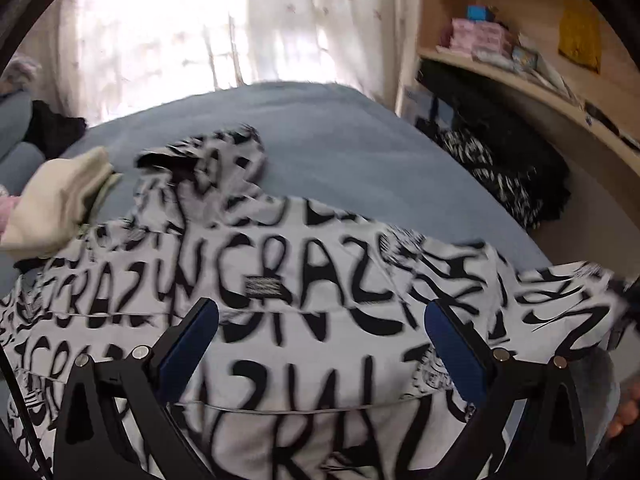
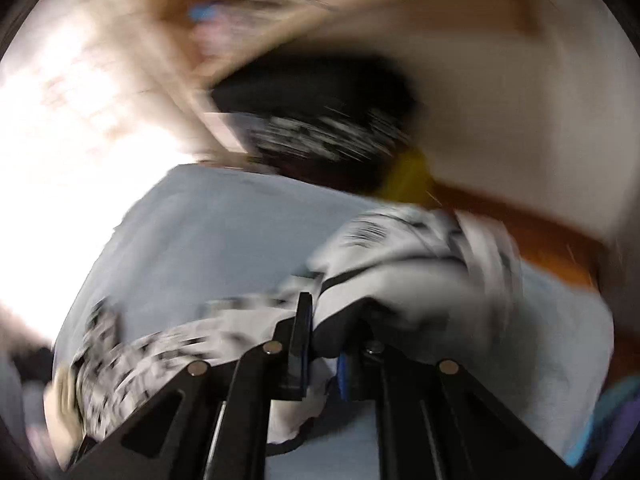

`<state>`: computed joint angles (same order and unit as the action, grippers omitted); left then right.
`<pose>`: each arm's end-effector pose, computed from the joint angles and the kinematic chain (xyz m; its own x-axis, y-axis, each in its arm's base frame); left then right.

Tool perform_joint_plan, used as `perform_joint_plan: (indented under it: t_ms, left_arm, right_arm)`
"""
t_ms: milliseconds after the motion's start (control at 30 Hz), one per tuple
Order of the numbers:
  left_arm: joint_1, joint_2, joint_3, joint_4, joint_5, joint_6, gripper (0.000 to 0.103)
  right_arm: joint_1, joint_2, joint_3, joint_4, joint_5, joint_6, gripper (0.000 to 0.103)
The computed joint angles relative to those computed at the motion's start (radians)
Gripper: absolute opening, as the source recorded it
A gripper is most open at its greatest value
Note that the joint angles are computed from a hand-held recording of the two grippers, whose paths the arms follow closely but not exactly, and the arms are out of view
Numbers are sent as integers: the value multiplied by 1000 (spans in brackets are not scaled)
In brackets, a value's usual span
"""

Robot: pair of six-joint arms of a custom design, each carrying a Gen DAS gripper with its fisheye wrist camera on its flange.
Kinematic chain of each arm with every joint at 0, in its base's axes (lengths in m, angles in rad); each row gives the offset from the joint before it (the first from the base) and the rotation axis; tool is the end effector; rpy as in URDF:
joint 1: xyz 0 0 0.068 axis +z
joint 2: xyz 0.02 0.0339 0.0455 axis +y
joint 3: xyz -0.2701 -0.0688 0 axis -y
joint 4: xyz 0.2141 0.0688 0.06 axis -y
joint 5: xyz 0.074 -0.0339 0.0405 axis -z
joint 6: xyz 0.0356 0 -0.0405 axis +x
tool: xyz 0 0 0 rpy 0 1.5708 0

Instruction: Fold large clothes

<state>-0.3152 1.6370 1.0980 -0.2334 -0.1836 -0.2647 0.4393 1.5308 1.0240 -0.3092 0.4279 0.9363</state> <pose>0.3162 -0.0963 0.2485 -0.6876 -0.0464 -0.7246 0.0006 0.9979 -0.0644 0.2764 0.1135 0.2544 -0.4952 0.5769 -0.6496 0.4541 0.8093 0.3726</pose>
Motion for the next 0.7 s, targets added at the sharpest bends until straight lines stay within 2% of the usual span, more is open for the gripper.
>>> perform_joint_plan:
  t_ms: [133, 267, 333, 467, 567, 633, 700]
  left_arm:
    - [99, -88, -35, -48, 27, 3, 102]
    - [252, -150, -56, -109, 109, 14, 102]
    - [337, -176, -80, -119, 149, 36, 102]
    - [463, -204, -149, -104, 196, 92, 102]
    - [527, -194, -196, -90, 240, 134, 102]
    - [559, -167, -214, -89, 282, 157, 102]
    - [589, -137, -226, -97, 339, 175, 102]
  right_arm:
    - [210, 120, 259, 0, 46, -242, 10]
    - [355, 326, 495, -17, -40, -392, 10]
    - [411, 401, 559, -46, -68, -403, 10]
    - [467, 608, 742, -145, -201, -404, 10]
    - [507, 746, 881, -270, -242, -387, 12]
    - [521, 797, 918, -321, -274, -363, 14]
    - [524, 787, 861, -288, -303, -338, 18]
